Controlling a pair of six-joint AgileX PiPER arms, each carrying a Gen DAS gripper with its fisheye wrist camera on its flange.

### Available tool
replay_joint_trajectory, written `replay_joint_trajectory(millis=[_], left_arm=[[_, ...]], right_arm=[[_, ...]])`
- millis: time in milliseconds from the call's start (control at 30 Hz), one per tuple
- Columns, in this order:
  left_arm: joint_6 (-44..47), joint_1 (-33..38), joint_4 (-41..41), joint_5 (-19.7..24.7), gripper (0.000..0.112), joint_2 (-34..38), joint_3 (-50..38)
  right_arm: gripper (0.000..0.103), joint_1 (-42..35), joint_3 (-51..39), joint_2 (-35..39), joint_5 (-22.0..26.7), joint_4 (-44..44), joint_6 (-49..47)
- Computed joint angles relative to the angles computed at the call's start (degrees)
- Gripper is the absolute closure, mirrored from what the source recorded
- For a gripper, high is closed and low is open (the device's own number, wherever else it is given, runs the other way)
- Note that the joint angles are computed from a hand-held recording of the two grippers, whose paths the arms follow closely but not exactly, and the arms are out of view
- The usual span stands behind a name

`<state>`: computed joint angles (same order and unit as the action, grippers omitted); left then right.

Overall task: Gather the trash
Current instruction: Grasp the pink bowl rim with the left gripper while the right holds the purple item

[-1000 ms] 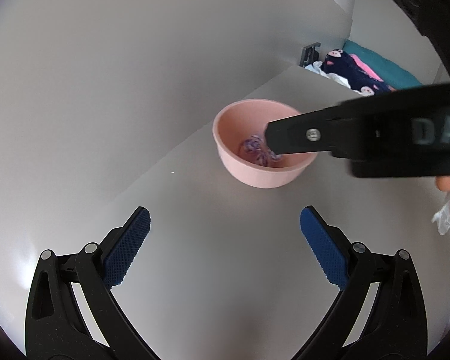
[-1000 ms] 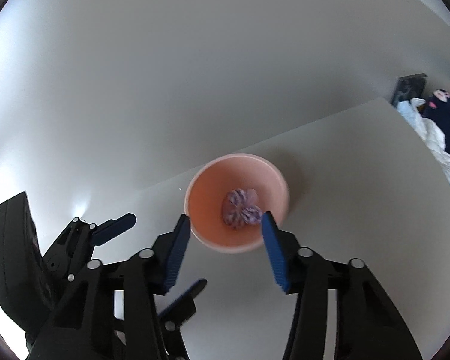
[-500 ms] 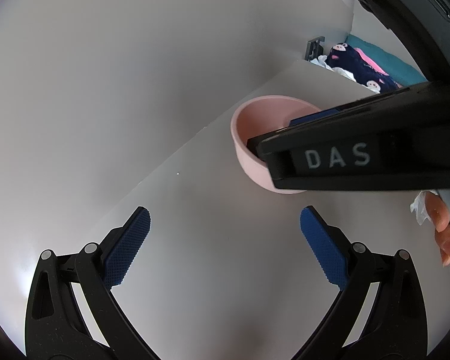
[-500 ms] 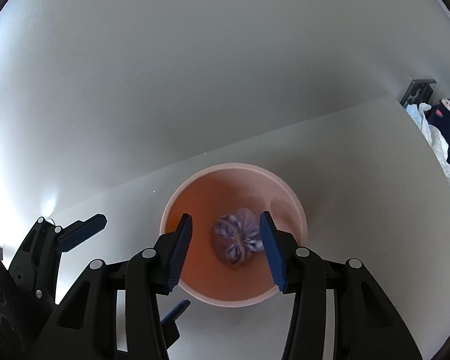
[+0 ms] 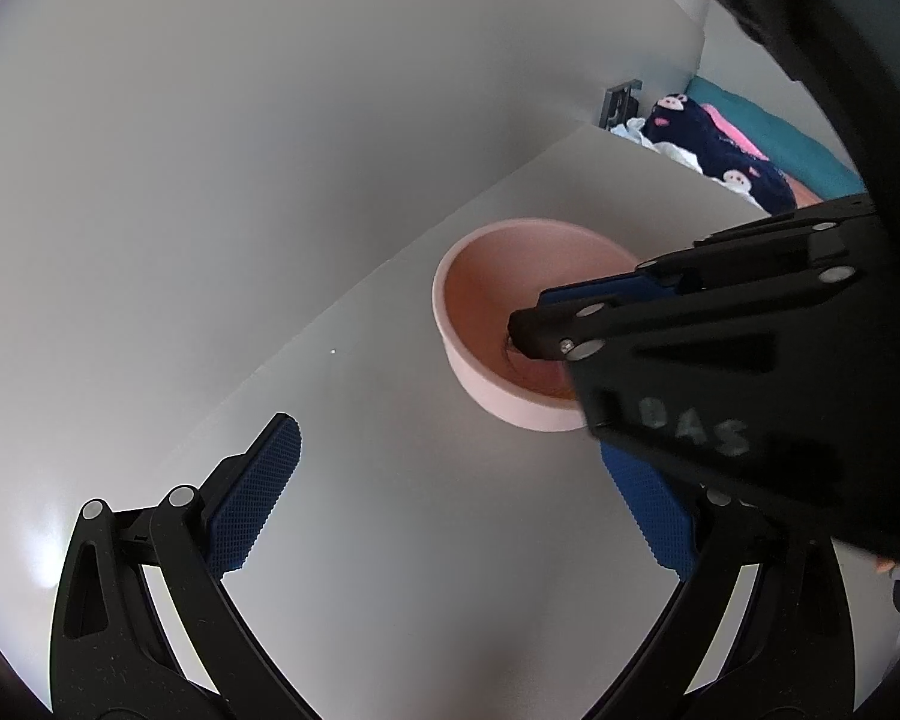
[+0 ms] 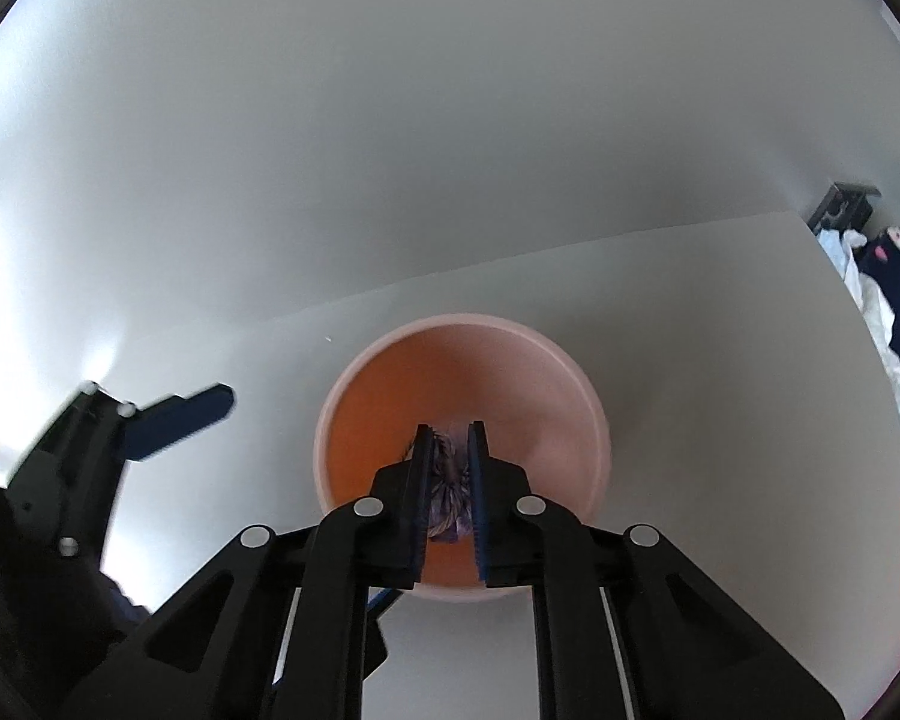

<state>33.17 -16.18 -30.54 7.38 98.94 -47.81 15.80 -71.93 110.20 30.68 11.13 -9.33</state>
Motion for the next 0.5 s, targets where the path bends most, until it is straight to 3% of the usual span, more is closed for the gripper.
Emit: replay_joint_trajectory(millis=[100, 233, 433, 500], left_arm=[[-2.74, -0.87, 1.4, 0.71, 0.015, -0.33, -1.13], [-0.47, -0.65, -3.67, 2.09, 0.015, -1.53, -2.01], [-18.22, -0.93, 7.6, 4.95, 0.015, 3.42, -8.43], [-21.88, -1.0, 10.65, 6.01, 0.023, 4.56, -9.83]], right_arm=[[0.09, -1.01, 1.06, -2.86, 0.07, 1.27, -0.81], [0.09, -2.29, 2.44, -6.17, -0.66, 0.51, 0.5], [0.09, -3.01, 2.63, -8.47, -0.95, -1.88, 4.38], [0.09, -2.86, 4.06, -9.3, -1.43, -2.27, 5.12]])
